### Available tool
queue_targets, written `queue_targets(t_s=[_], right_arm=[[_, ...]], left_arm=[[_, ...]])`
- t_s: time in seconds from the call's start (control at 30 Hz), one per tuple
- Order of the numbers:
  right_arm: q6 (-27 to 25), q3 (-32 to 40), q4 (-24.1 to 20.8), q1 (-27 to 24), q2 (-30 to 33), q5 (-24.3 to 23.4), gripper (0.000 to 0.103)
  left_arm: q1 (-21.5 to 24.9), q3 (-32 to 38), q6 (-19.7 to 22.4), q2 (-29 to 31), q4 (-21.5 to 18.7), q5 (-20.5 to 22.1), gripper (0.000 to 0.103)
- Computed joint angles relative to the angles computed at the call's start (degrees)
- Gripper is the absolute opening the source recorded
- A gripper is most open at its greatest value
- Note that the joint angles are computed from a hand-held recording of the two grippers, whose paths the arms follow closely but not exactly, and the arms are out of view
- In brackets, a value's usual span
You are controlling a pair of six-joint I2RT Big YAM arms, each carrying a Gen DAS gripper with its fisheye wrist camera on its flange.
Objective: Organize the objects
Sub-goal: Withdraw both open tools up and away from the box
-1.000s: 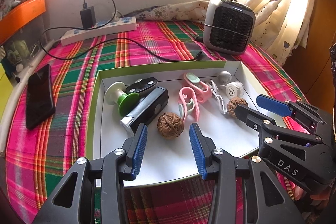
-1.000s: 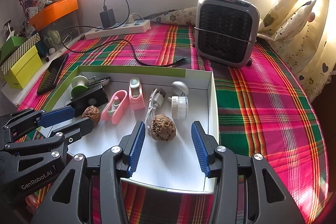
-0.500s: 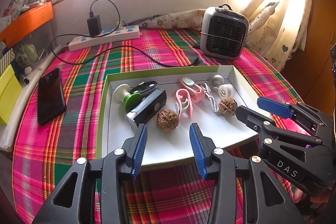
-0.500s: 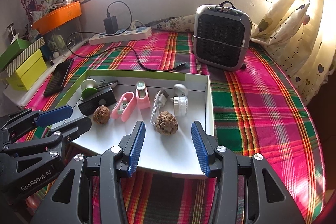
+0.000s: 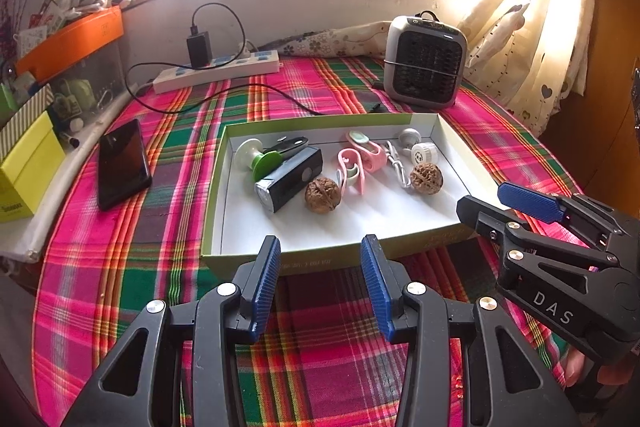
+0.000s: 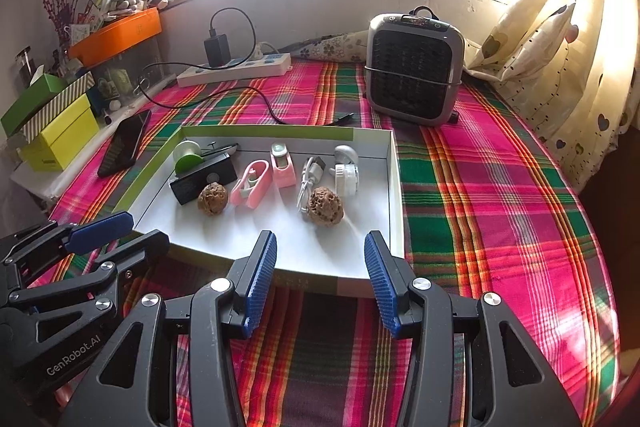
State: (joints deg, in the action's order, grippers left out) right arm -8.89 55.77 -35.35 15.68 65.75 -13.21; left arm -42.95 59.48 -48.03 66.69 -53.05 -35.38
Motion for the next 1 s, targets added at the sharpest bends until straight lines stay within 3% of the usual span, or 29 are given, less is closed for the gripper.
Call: queue_targets(t_s=[0.37,0.83,1.0], right_arm=[[-0.42,-2.5,-2.14,-0.44,-2.39,-0.93,0.047],[-1.56,-3.8,-4.38,-0.74,-1.38,-0.56,0.047],[-1.69,-3.8,-4.79,-0.83,-0.71,0.15,0.047]], left_arm=[[-2.81,-0.6,-6.54,0.46,-3.9,-1.02,0.04],[-2.65,-1.12,-10.13,3.28,-6.17,2.29,0.04],[-2.77,-1.02,-10.49,3.71,-6.35,1.55,0.04]])
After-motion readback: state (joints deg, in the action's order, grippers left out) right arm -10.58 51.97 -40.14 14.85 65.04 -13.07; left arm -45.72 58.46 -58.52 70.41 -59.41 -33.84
